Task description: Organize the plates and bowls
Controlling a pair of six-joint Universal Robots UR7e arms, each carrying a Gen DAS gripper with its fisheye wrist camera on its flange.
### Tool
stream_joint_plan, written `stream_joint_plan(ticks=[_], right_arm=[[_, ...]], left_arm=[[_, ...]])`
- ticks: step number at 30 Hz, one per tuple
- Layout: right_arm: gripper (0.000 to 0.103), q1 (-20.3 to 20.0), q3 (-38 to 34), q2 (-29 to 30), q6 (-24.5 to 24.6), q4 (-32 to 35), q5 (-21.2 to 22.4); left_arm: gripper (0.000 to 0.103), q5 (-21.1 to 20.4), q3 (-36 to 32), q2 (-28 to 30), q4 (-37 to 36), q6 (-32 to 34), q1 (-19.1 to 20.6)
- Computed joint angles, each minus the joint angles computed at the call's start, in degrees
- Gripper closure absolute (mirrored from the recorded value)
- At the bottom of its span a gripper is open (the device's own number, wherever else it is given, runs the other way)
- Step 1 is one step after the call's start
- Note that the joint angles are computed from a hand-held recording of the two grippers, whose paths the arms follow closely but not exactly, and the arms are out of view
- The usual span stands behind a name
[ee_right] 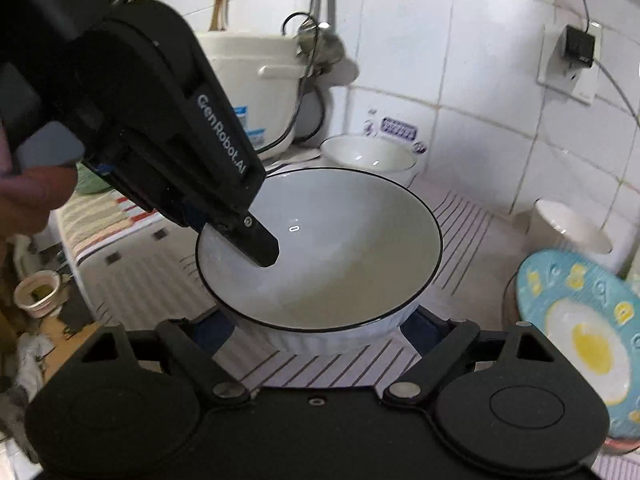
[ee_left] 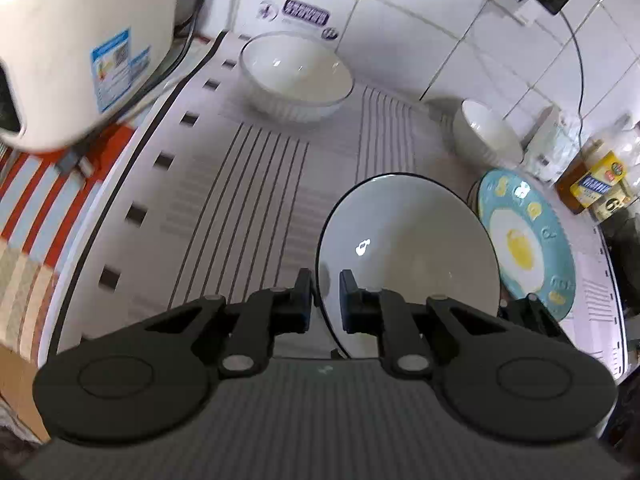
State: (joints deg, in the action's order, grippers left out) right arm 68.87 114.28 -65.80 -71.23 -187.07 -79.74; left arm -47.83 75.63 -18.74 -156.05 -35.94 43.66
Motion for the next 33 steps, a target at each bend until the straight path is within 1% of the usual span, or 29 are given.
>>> stream_joint_plan(ticks=[4,6,8,13,15,17,21,23,25,26,28,30,33], right_arm=[[0.011,1.4,-2.3,1.3,3.5,-1.4,-1.7],[0.011,2.4,-3.4,2.5,5.0,-3.1,-3.9],[0.010,3.6,-5.4,4.0,6.5,-3.3,-6.3],[0.009,5.1,-9.0,6.9,7.4,-3.4,-9.6],[0.009,5.6,-10.5,8.2,7.3,-3.5,-11.3],[0.009,5.8,-11.5,9.2,7.4,-3.3,-12.7],[0.009,6.6,-14.2,10.5,11.6,0.6,-17.3],[0.009,6.9,-14.9,10.9,12.9,1.8,-19.1],[0.009,7.4,-14.9,10.9,12.4,2.4,-21.3],[0.008,7.5,-14.4,10.8,12.1,1.5,-21.9],[0.008,7.4,-12.6,9.5,11.7,0.1,-21.6],[0.008,7.2,-10.8,7.7,10.4,0.8,-21.0],[0.008,6.2,-6.8,3.7,9.0,-0.2,-17.9]], left_arm=[[0.090,0.2,-4.6,1.9,1.4,4.1,0.5],[0.090,0.6,-6.8,3.0,2.6,4.8,0.7],[0.090,0.5,-8.3,3.8,2.6,5.6,1.1],[0.090,1.2,-12.7,6.1,6.1,8.0,2.1],[0.090,0.9,-13.9,6.9,6.7,7.8,2.7],[0.090,-0.3,-14.7,7.5,7.0,6.5,3.5],[0.091,-1.9,-15.7,8.2,7.4,4.0,4.5],[0.091,-1.9,-15.6,8.3,7.3,4.1,4.5],[0.091,-1.1,-15.9,8.6,7.9,4.1,4.2],[0.091,-0.6,-15.9,8.8,8.1,4.0,4.0],[0.091,0.3,-16.2,8.8,9.6,2.6,3.8],[0.089,1.0,-15.7,8.5,10.1,1.4,3.3],[0.089,1.8,-14.0,7.3,10.5,-0.5,2.3]])
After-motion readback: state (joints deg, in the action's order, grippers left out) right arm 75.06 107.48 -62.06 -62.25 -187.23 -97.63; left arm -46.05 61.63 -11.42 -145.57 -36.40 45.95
